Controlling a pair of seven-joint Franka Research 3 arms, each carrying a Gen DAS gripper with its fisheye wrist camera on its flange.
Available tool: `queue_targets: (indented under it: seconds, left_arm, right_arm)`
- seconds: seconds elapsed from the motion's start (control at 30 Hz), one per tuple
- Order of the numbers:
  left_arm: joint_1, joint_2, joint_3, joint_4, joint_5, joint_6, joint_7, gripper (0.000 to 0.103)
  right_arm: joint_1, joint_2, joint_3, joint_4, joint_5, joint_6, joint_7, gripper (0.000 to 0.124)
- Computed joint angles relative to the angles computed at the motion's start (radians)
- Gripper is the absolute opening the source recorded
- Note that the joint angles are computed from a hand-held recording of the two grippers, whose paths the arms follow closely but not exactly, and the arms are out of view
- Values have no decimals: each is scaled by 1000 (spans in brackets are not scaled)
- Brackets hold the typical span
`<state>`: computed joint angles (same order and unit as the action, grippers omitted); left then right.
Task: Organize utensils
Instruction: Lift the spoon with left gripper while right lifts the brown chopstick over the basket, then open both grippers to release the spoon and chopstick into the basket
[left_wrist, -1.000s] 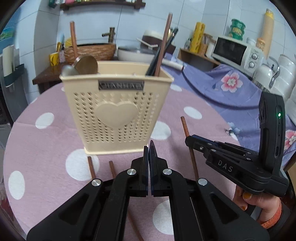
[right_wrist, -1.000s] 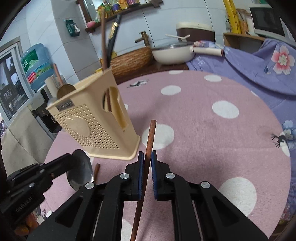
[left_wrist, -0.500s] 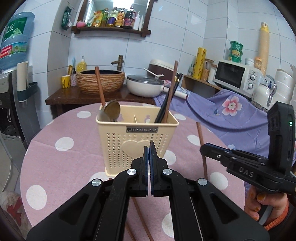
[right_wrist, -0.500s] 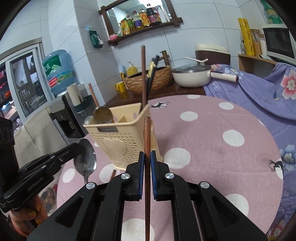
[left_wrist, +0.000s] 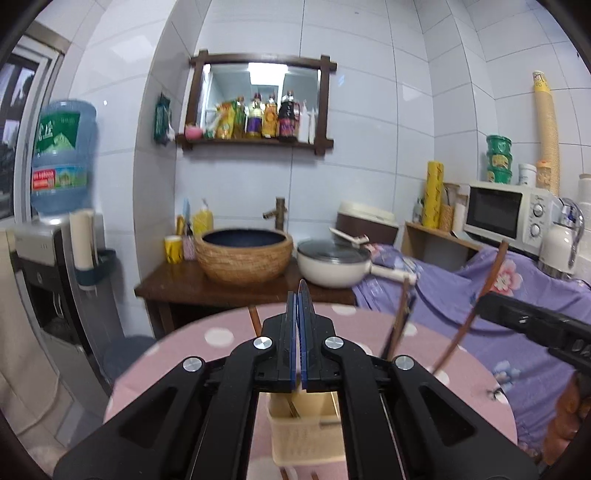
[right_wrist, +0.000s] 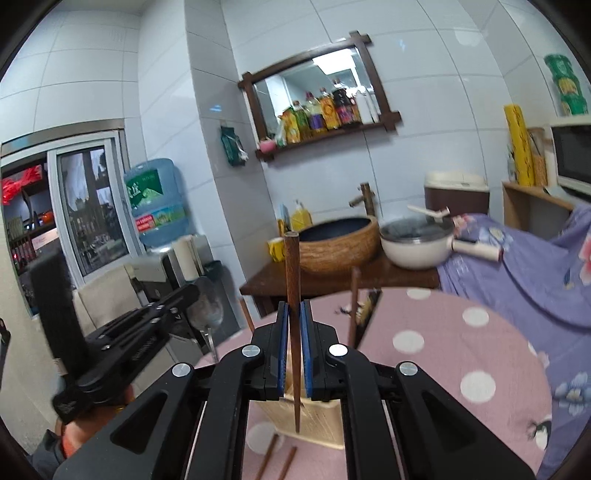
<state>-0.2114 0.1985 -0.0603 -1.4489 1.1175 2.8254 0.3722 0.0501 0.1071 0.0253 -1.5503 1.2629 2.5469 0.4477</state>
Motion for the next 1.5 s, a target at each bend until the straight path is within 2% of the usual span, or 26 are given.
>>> queue_targets:
  seconds: [0.13, 0.23, 0.37, 0.47, 0.57, 0.77, 0.9, 1.0, 1.17, 1.23, 1.3, 1.37, 1.4, 1.43, 1.5]
  left_arm:
    - [-7, 72, 19, 141, -4, -51, 46, 1]
    - [-26, 138, 46, 241, -9, -95, 64, 1]
    - [-84, 212, 107, 329, 77, -159, 49, 1]
    - [-117, 219, 139, 304, 166, -175, -3, 1]
    - [-136, 213, 145, 255, 245, -192, -57, 1]
    - [-131, 180, 117, 150, 362, -201, -168, 1]
    - [-105, 149, 84, 76, 370, -177, -198, 1]
    - [-84, 127, 63, 25, 368, -148, -206, 1]
    - [-64, 90, 36, -39, 359, -116, -208, 2]
    - [-49, 73, 24, -63, 329, -96, -193, 4]
    - [-39, 45, 14, -101, 306, -82, -191, 19]
    - [-40, 1, 13, -152, 366, -87, -278, 85]
    - [-41, -28, 13, -184, 441, -94, -374, 90]
    - [-36, -59, 6, -218, 509, -101, -465, 91]
    - [-9, -106, -18, -273, 479, -95, -464, 91]
  right_arm:
    - [5, 13, 7, 79, -9, 21, -13, 7]
    - [7, 52, 15, 161, -39, 29, 28, 7]
    - [11, 103, 45, 222, -72, 97, 26, 7]
    - [10, 120, 65, 204, -88, 133, 15, 7]
    - [10, 142, 77, 175, -111, 152, 28, 7]
    - [3, 140, 94, 103, -101, 183, 0, 7]
    - [9, 123, 94, 56, -100, 194, -24, 7]
    - [19, 124, 83, 34, -137, 187, 6, 7]
    - [27, 125, 84, 3, -160, 230, 6, 7]
    - [27, 127, 81, -3, -175, 230, 29, 17]
    - [18, 121, 87, -12, -147, 238, 16, 28]
    - [10, 108, 90, -28, -114, 237, -5, 32]
    - [9, 99, 88, -38, -105, 234, -12, 32]
    - [10, 87, 87, -53, -95, 239, -24, 34]
    - [16, 58, 84, -89, -66, 254, -61, 39]
